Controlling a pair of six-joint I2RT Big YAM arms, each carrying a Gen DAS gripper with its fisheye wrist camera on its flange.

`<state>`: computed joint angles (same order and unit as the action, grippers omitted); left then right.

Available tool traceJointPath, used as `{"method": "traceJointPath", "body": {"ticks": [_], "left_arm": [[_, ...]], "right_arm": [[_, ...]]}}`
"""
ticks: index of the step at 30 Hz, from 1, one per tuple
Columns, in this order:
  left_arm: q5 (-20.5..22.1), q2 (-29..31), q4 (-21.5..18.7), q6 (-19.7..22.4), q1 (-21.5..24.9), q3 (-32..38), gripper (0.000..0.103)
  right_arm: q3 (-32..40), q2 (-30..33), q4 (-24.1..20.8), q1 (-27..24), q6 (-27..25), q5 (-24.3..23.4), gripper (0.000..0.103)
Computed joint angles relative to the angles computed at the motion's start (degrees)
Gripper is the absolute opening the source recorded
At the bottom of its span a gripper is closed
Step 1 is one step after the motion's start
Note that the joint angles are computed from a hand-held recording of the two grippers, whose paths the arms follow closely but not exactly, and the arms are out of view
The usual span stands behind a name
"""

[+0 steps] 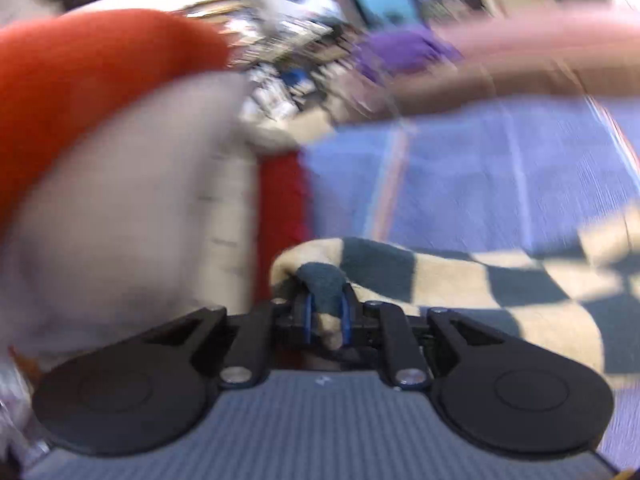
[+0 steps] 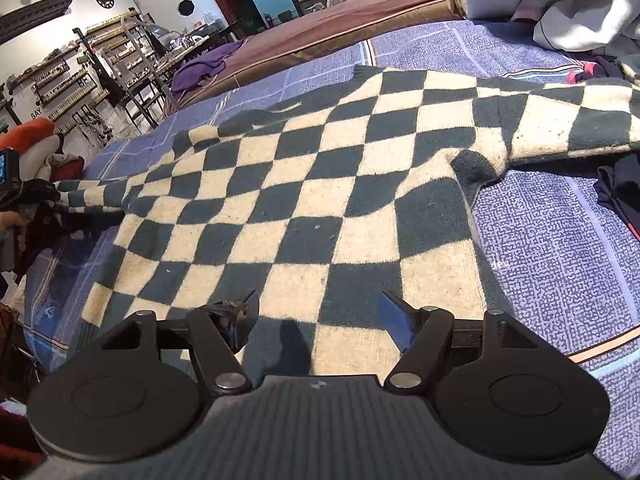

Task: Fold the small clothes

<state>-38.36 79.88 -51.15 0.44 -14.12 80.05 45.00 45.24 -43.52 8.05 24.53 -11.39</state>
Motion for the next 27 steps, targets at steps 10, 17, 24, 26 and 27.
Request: {"method": "traceJointPath", "body": {"ticks": [10, 17, 24, 26, 27], "left_arm": [[23.85, -16.33, -2.70, -10.14, -6.46, -12.73, 0.090], [35.54, -22.89, -8.68, -14.69, -13.75, -21.48, 0.072], [36.09, -22.67, -6.54, -21.28, -19.14, -21.87, 0.005], [32.85, -22.17, -8.16, -21.70, -20.47, -20.72, 0.004], [31.33, -22.63, -9.03, -21.93, -20.92, -20.19, 0.004]], "right_arm": [[-1.41, -5.87, -0.32, -4.42, -5.25, 0.74, 0.103], [-2.03, -5.85, -2.30, -14.71, -8.09, -1.62, 0.103], [-3.44, -2.42, -2.17, -19.27, -6.60, -8.37, 0.085], [-3.69, -1.97, -1.31, -18.98, -7.50, -11.34, 0.029], [-3.51, -2.34, -1.48, -18.79, -7.00, -11.45, 0.017]]}}
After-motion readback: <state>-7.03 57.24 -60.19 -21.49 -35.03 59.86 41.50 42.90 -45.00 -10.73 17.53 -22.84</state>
